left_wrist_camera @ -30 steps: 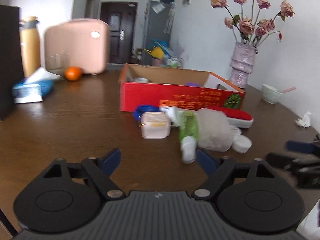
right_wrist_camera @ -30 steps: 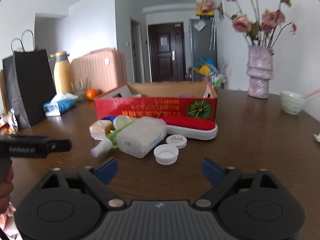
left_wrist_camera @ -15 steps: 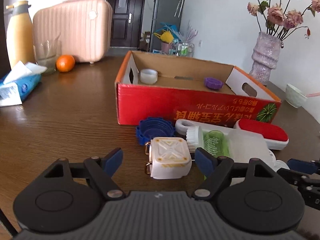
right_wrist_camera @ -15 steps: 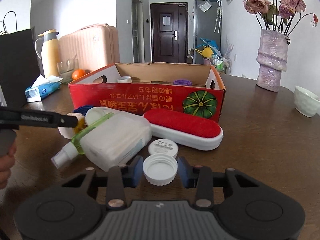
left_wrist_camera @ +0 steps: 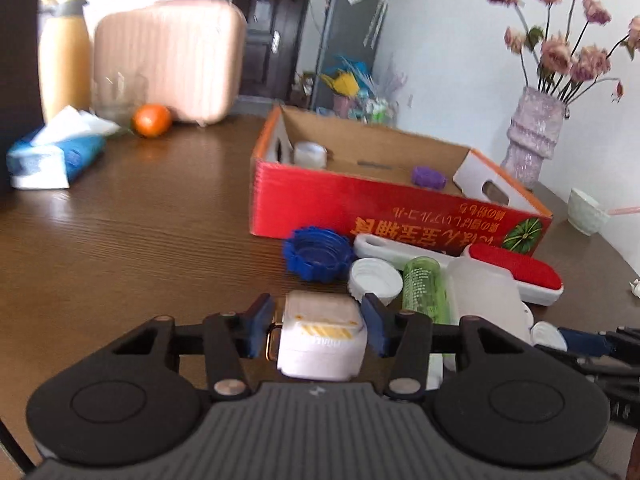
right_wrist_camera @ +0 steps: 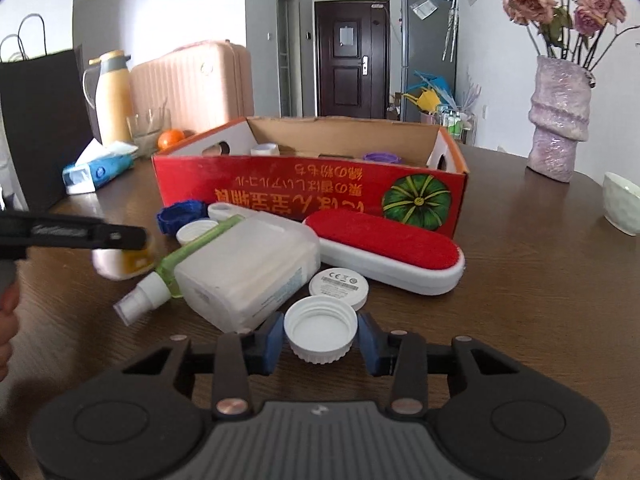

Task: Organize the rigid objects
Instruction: 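Grasp the small white square container with the left tool while the right tool grasps the white cap, then carry the white container and white cap with both tools over the box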

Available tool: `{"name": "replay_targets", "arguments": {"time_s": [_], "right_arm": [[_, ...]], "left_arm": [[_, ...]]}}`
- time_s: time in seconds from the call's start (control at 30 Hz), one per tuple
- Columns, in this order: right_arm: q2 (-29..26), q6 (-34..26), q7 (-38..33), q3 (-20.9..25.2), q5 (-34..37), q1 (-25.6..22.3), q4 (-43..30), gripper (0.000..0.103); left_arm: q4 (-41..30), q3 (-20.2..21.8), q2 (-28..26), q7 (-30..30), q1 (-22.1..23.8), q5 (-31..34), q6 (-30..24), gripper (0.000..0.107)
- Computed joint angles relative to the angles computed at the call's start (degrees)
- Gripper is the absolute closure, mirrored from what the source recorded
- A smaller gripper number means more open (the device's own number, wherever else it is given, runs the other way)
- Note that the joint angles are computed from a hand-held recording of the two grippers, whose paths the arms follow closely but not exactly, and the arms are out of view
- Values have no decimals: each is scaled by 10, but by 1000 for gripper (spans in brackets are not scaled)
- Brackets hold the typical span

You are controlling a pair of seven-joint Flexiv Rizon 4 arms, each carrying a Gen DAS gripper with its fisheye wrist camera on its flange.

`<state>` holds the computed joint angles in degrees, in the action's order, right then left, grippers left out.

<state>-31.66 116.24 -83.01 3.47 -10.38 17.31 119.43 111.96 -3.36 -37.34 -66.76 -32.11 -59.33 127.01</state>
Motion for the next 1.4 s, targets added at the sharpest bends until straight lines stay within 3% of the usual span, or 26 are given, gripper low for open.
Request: {"name": "replay_targets", "arguments": {"time_s": [0.23, 0.4, 0.67, 0.9, 1.13, 1.4], "right_arm": [[37, 59, 2, 16, 16, -14, 56, 64], [72, 120, -83, -24, 118, 78, 106, 64], [125, 177, -106, 28, 141, 68, 182, 64], [172, 232, -156, 44, 223, 101, 229, 64], [201, 276, -167, 68, 254, 99, 257, 64], [160, 288, -137, 57, 185, 62, 223, 64]], "left_arm": [[93, -15, 49, -15, -40, -30, 119, 57], [142, -47, 77, -26, -47, -59, 191, 57], [211, -75, 121, -55, -69, -65, 265, 57], [254, -92, 144, -74, -103, -69, 336, 57], [250, -100, 146, -62, -112, -71, 357, 57], [199, -88, 126, -16, -79, -40, 317, 57]]}}
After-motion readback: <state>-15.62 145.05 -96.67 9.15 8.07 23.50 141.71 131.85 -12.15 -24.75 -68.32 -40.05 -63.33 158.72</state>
